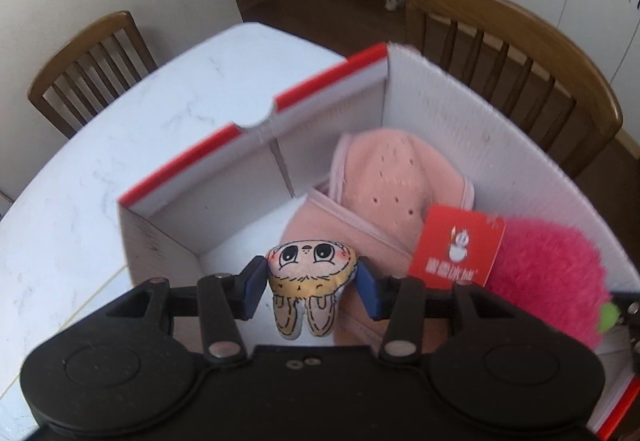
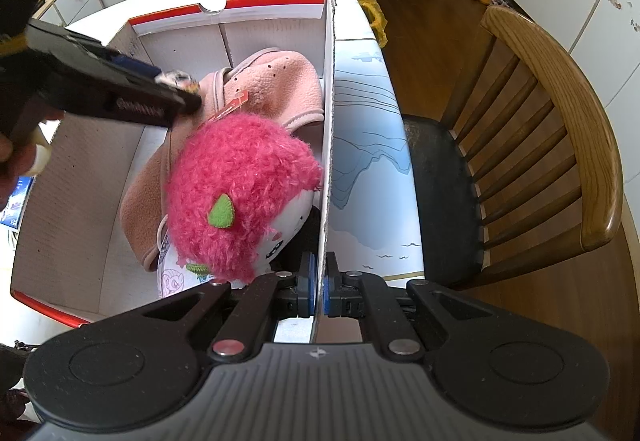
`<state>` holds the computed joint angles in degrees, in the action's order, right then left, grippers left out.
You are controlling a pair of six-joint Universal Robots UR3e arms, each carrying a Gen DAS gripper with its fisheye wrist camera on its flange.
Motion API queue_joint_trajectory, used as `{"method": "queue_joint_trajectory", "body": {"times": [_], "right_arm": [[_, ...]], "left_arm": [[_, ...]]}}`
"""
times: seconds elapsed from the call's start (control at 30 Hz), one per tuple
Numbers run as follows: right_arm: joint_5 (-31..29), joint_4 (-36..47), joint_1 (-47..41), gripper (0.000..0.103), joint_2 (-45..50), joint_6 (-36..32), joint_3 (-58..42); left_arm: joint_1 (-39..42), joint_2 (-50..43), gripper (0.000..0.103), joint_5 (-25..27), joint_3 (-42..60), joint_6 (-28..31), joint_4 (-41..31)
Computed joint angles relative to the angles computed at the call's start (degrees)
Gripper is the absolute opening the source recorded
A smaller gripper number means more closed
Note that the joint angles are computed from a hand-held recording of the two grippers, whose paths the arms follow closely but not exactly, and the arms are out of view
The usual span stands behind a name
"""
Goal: Organize objects
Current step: 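Carry the plush keychain toward the box, then lower the plush keychain into the box and open the left gripper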
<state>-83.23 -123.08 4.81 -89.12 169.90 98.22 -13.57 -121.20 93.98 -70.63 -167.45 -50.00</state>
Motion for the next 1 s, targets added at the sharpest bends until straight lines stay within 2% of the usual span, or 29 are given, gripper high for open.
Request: {"method": "queue_joint_trajectory", "body": {"times": [0.53, 0.63, 0.7, 0.77, 1.0], "right_arm": [[0.2, -0.1, -0.1, 0.004, 0.1, -0.1, 0.1], [0.2, -0.1, -0.1, 0.004, 0.1, -0.2, 0.2], [0.2, -0.1, -0.1, 0.004, 0.1, -0.1, 0.1], [0.3, 0.0, -0.2, 0.004, 0.0, -0.2, 0.2], [0.5, 0.0, -0.4, 0.004, -0.1, -0.4, 0.4]], "left_arm": [[0.2, 0.7, 0.049, -0.2, -2.5, 1.2, 0.3], [0.6, 2.4, 0.054, -1.2, -5.0, 1.3, 1.8], [1.3, 3.7, 0.066, -2.6, -6.7, 1.3, 3.3], [1.9, 4.6, 0.073, -3.8, -7.2, 0.9, 4.2], [4.8, 10.1, 0.073, -7.7, -11.5, 0.0, 5.9]]}}
